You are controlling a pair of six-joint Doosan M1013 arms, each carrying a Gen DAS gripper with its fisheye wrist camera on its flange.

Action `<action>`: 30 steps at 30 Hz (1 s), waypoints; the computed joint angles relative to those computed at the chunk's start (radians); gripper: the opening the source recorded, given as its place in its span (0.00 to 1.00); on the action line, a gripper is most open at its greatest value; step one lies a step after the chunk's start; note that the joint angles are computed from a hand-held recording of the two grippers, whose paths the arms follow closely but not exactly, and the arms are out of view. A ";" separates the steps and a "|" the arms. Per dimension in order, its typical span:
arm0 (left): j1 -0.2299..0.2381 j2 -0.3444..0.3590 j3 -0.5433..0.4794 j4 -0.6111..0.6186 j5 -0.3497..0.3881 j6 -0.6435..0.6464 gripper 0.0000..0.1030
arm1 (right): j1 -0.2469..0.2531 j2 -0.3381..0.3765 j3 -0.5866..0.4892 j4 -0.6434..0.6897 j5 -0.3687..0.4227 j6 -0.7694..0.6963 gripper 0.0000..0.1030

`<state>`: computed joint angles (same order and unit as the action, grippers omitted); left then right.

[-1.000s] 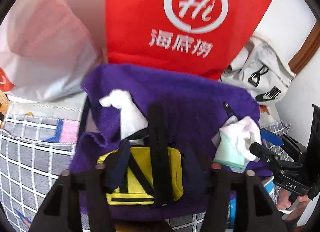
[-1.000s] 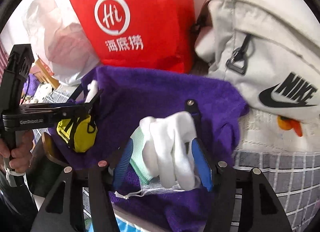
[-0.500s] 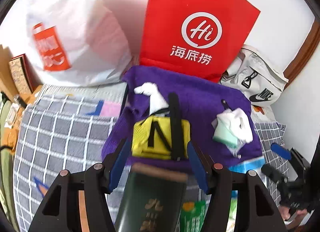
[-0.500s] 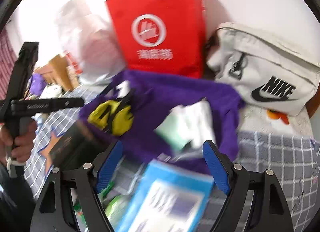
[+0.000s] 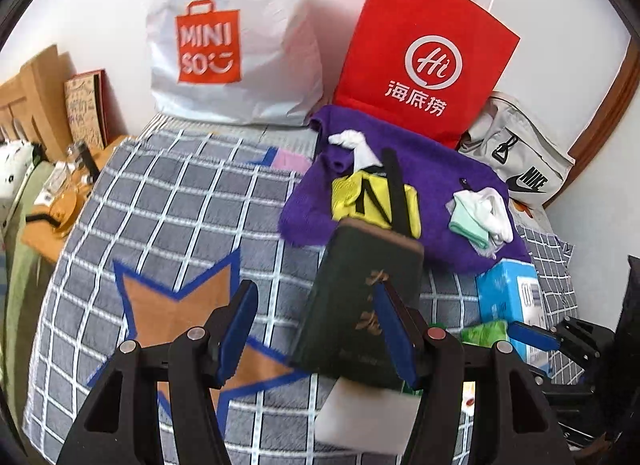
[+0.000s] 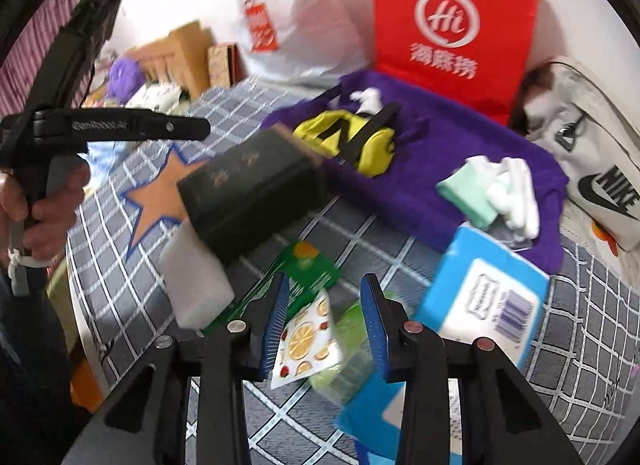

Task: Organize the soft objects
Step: 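Move both tools back down to the pile of items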

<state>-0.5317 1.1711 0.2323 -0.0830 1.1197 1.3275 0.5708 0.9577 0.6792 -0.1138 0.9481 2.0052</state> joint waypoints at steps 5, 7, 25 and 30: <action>0.003 -0.071 0.155 -0.018 -0.083 0.026 0.57 | 0.004 0.089 -0.158 0.007 0.178 -0.037 0.28; 0.005 -0.089 0.194 -0.030 -0.106 0.044 0.57 | 0.003 0.130 -0.231 0.016 0.259 -0.044 0.10; -0.012 -0.202 0.433 -0.059 -0.216 0.094 0.58 | 0.039 -0.155 0.286 0.008 -0.229 0.189 0.00; -0.032 -0.245 0.531 -0.079 -0.288 0.170 0.72 | 0.058 -0.194 0.384 -0.028 -0.291 0.258 0.00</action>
<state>-0.5640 0.9260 0.7631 -0.1617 0.8315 1.4976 0.6284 0.7636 1.0632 -0.1422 0.6571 2.2629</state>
